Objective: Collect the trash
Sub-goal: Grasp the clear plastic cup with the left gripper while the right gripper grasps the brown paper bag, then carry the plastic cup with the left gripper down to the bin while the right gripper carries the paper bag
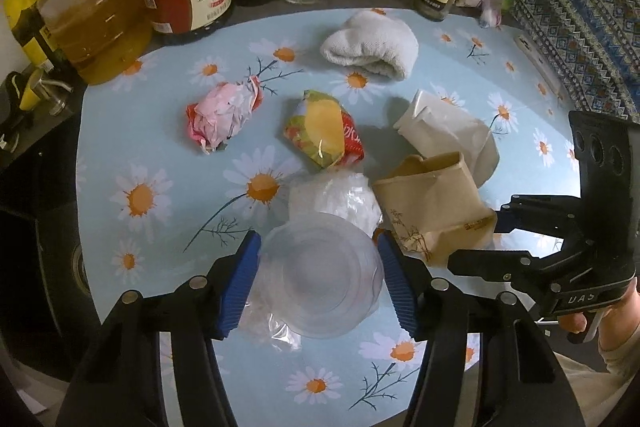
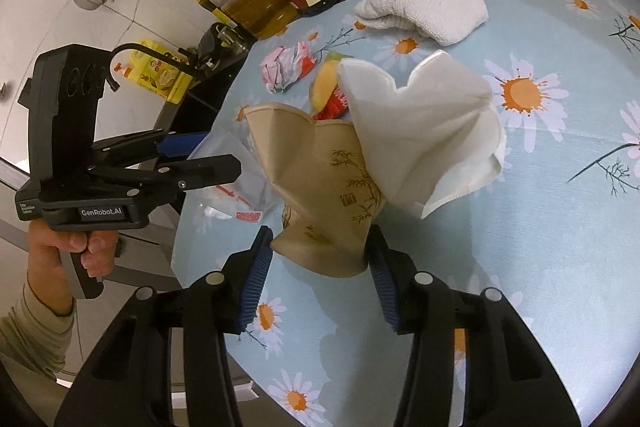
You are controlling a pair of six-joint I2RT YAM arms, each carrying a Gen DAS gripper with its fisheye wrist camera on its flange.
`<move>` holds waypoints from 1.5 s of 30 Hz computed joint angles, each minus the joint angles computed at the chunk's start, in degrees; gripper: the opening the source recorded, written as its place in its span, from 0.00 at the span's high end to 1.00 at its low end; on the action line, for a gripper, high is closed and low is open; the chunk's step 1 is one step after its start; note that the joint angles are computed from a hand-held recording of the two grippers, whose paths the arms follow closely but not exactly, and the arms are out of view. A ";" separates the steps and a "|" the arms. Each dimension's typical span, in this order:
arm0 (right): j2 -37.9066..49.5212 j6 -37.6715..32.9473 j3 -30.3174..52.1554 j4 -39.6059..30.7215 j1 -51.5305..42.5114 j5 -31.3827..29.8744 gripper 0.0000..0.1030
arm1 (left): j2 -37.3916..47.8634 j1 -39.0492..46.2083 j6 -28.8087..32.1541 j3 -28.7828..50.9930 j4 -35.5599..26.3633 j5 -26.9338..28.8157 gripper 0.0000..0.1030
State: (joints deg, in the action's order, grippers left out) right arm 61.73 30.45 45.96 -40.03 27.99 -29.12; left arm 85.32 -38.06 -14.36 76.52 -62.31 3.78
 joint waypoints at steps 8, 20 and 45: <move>-3.13 2.04 0.93 -2.04 2.54 2.44 0.53 | -3.21 -1.11 -0.61 0.12 -1.22 -1.09 0.44; -8.25 8.20 3.49 -5.81 12.81 10.68 0.53 | -13.11 -3.56 -5.09 -2.72 -3.08 -3.11 0.44; -3.24 31.88 9.09 -6.51 53.25 32.69 0.53 | -45.58 -20.03 -29.40 -18.65 -16.24 -11.45 0.44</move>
